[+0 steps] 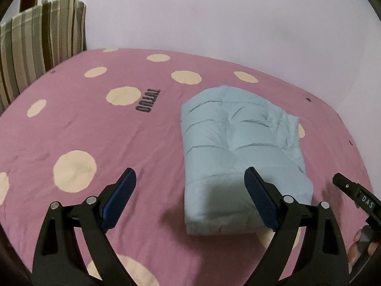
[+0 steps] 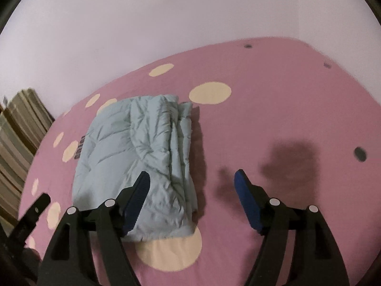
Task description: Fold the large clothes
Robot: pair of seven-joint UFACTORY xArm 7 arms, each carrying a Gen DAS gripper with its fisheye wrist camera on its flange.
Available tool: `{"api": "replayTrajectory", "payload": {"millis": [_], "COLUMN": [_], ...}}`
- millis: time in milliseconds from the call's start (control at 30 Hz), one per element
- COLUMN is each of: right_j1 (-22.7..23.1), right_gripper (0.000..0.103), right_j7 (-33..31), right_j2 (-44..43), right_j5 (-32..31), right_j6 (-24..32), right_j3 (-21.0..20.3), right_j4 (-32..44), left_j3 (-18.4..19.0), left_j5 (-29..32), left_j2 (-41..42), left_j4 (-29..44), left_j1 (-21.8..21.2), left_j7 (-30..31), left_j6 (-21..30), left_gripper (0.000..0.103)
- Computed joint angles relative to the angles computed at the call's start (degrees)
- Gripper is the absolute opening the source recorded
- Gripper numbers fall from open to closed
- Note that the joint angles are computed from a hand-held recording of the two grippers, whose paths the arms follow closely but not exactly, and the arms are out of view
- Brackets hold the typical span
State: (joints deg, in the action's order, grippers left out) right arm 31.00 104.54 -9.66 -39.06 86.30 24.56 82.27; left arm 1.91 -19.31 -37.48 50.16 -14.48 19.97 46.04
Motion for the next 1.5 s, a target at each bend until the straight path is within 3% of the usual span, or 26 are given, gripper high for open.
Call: {"api": "replayTrajectory", "payload": {"millis": [233,300,600,967,1500], "right_j1": [6.3,8.7,18.9,26.2,27.2], "right_gripper": [0.073,0.078,0.078,0.083,0.083], "right_j7": [-3.0,-3.0,-7.1,-8.2,-7.6], "right_j2": [7.1,8.4,16.1,18.9,18.7], "right_j5": [-6.7,-8.7,-16.0,-17.9,-17.7], "right_j6": [12.3,14.7,24.5,26.8,26.5], "right_j3": [2.5,2.4,-0.3,-6.1,-7.1], "right_j4": [11.1,13.3,23.8,27.2,26.9], "left_j3": [0.2,0.1,0.6,0.6,0.6], "left_j5": [1.4,1.9,2.8,3.3,3.8], "left_j2": [-6.9,-8.3,-12.8,-14.8,-16.7], "left_j4": [-1.3,-1.5,-2.3,-3.0,-3.9], "left_j1": [0.8,0.9,0.5,0.4,0.0], "left_j7": [-0.8,-1.3,-1.6,-2.1,-2.2], "left_j6": [2.1,2.6,3.6,4.3,4.8], "left_gripper": [0.093,0.093,0.093,0.093,0.093]}}
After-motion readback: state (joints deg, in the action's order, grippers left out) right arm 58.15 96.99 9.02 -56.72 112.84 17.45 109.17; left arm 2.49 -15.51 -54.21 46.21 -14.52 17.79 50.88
